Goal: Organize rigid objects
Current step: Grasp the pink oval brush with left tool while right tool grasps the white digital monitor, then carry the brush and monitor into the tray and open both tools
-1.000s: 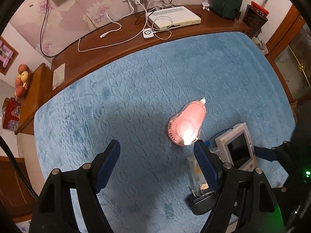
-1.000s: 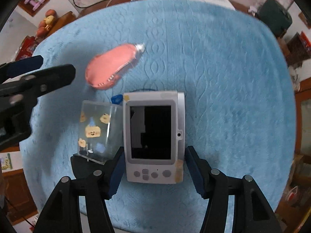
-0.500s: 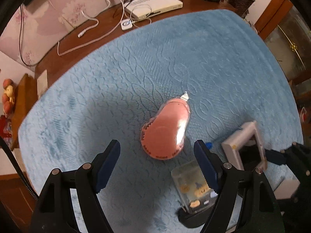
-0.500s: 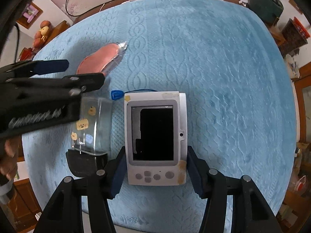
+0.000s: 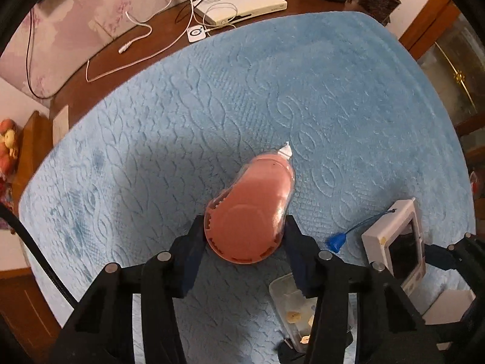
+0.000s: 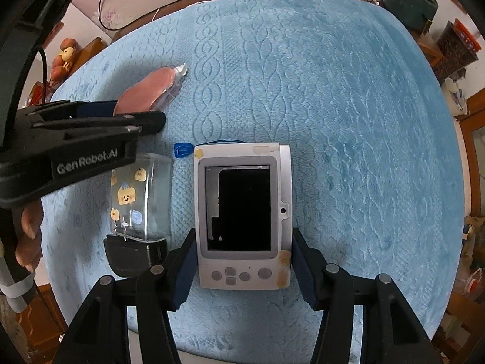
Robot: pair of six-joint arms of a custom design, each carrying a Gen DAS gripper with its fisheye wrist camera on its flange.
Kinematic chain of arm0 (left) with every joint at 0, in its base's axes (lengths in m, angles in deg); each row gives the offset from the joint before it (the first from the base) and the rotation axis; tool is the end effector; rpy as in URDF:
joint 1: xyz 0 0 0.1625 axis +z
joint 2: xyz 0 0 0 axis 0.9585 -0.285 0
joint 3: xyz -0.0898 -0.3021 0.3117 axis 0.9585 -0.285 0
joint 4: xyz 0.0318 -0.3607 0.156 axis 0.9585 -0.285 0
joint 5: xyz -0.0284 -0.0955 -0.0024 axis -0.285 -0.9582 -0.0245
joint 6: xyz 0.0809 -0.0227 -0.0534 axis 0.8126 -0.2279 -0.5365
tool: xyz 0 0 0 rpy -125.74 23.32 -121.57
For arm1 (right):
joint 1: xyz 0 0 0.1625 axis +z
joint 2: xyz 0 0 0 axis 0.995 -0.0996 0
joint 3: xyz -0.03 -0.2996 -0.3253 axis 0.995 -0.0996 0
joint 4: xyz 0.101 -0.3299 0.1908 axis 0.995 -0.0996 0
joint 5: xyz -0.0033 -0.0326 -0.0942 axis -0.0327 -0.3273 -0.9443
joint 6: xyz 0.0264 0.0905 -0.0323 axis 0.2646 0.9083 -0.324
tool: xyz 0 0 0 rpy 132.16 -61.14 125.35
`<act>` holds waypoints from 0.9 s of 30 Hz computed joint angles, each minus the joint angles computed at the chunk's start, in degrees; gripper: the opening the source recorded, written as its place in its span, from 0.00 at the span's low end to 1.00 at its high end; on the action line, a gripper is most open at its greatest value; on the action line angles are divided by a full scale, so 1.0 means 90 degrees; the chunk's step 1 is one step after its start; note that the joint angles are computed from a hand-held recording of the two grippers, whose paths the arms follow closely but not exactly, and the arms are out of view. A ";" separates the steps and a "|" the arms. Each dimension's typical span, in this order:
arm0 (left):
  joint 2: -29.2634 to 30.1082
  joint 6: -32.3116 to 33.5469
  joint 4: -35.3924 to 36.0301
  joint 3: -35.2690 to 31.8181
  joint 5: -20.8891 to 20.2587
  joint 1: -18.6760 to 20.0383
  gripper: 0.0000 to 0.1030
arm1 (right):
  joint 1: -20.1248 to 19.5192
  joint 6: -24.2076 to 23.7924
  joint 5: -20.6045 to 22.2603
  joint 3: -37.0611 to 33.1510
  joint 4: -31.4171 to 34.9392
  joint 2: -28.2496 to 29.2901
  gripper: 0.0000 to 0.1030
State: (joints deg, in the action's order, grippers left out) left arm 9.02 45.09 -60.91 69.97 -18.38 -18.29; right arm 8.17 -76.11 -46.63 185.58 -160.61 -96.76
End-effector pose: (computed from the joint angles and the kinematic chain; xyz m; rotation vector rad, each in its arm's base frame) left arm -0.2080 -0.6421 0.0143 0.4816 2.3415 -0.0159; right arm 0.0988 -0.5823 0.1074 0.1530 -2.4965 0.0043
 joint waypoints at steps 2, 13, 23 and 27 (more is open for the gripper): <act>0.0008 -0.0002 -0.0057 0.0076 0.0133 -0.0072 0.52 | -0.0004 0.0058 0.0076 0.0004 0.0078 -0.0090 0.56; -0.0421 -0.0114 -0.0744 0.0842 0.0526 -0.0517 0.51 | 0.0169 -0.0360 0.0349 0.0574 -0.0597 -0.0743 0.56; -0.1315 -0.0981 -0.1042 0.1562 0.0659 -0.1147 0.51 | 0.0471 -0.0638 0.0832 0.1209 -0.1033 -0.1739 0.56; -0.1757 -0.1367 -0.1025 0.1924 0.0765 -0.1551 0.51 | 0.0678 -0.0858 0.0965 0.1527 -0.1093 -0.2304 0.56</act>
